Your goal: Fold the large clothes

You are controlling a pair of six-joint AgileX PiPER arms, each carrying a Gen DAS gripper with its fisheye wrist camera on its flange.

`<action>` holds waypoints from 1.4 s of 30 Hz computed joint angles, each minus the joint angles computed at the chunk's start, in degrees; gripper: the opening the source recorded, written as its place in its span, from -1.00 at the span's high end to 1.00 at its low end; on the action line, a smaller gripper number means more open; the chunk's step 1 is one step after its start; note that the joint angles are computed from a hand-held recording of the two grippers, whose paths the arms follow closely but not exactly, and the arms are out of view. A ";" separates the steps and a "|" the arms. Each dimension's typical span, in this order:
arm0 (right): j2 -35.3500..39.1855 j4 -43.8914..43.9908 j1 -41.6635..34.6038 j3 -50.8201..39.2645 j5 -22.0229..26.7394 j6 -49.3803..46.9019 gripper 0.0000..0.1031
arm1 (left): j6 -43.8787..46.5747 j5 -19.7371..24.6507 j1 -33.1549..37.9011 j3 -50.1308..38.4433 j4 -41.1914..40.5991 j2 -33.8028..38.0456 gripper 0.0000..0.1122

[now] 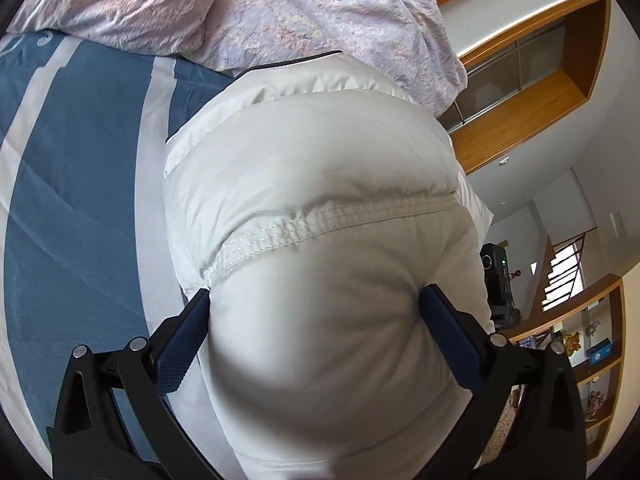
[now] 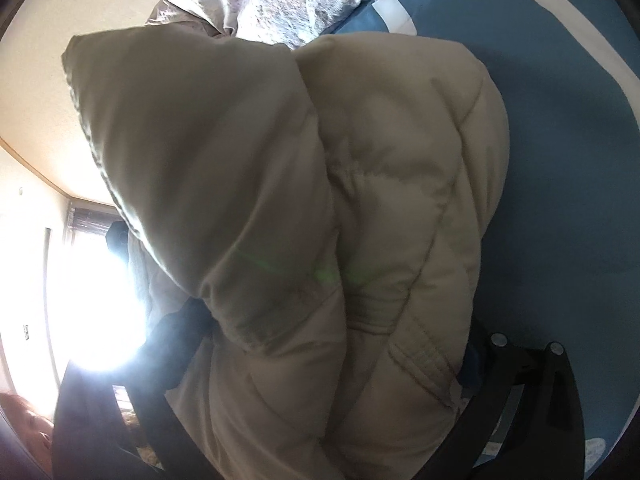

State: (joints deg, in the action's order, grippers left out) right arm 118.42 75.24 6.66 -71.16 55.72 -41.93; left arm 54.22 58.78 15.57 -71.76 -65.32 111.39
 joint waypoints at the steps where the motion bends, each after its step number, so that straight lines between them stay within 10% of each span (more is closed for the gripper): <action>1: -0.35 0.54 0.15 0.74 -0.45 -0.61 -0.90 | 0.77 -0.48 -0.02 0.76 -0.27 -0.84 -0.73; 14: -9.76 6.72 4.65 8.47 -6.90 -5.51 -0.06 | 8.85 -0.77 2.66 4.28 -1.73 -7.64 -0.38; 18: -9.29 9.06 4.44 9.12 -5.25 -7.54 -0.06 | 8.94 -0.72 4.06 2.99 -1.76 -7.19 -0.36; 23: -1.75 6.27 5.67 2.68 -2.82 -0.63 -0.96 | 6.98 1.78 6.27 -0.45 -0.10 -3.05 -0.36; 28: -1.36 3.40 7.78 -0.47 -4.35 2.44 -0.95 | 7.01 2.67 7.57 -1.14 -0.02 -0.78 -0.46; 35: -7.44 14.42 9.14 6.96 -6.92 -13.12 -0.22 | 12.30 1.84 8.83 2.08 -2.18 -3.93 -0.37; 42: -5.02 15.26 10.48 1.31 -5.17 -11.39 -0.15 | 11.32 2.46 11.38 -1.67 -3.01 -3.78 -0.35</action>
